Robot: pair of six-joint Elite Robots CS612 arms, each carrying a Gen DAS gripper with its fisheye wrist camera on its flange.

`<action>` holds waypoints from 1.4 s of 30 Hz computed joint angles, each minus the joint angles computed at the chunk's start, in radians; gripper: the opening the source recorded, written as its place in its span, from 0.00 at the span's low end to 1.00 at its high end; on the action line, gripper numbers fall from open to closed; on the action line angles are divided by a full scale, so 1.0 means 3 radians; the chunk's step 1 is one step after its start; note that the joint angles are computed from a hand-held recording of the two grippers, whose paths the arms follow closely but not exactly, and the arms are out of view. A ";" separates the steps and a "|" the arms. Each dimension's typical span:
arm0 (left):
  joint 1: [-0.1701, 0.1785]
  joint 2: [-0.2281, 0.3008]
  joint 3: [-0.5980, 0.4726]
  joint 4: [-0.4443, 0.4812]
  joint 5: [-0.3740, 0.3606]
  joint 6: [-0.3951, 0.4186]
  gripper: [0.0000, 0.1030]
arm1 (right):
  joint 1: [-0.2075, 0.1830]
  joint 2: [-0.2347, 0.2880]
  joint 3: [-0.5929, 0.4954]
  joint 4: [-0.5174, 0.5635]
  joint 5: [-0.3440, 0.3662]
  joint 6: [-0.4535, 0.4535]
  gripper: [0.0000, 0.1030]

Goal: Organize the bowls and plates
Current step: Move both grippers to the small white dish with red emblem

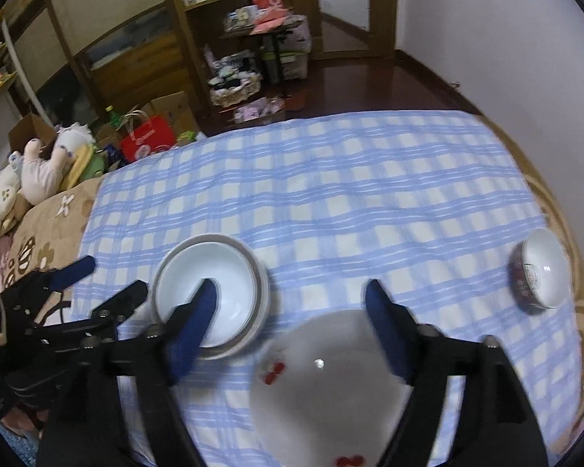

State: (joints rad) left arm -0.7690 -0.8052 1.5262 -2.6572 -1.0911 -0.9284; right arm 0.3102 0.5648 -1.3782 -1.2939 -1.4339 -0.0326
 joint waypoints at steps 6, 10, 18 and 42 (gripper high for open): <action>-0.0059 0.0016 -0.0151 -0.0007 0.0163 0.0181 0.81 | -0.0101 -0.0026 -0.0112 0.0026 -0.0128 0.0066 0.92; -0.0075 0.0041 -0.0313 0.0039 0.0131 0.0296 0.81 | -0.0183 -0.0021 -0.0231 0.0045 -0.0268 0.0001 0.93; -0.0109 0.0237 -0.0801 0.0000 -0.0020 0.0760 0.81 | -0.0408 0.0064 -0.0465 -0.0196 -0.0418 0.0119 0.93; -0.0165 0.1557 -0.3253 0.1101 -0.0307 0.1487 0.81 | -0.0862 0.0128 -0.0211 -0.0498 -0.0655 0.0631 0.93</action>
State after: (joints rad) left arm -0.8185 -0.3382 0.5503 -2.3268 -1.1832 -0.4823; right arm 0.0515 0.6031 -1.4415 -1.4433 -1.6305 0.1567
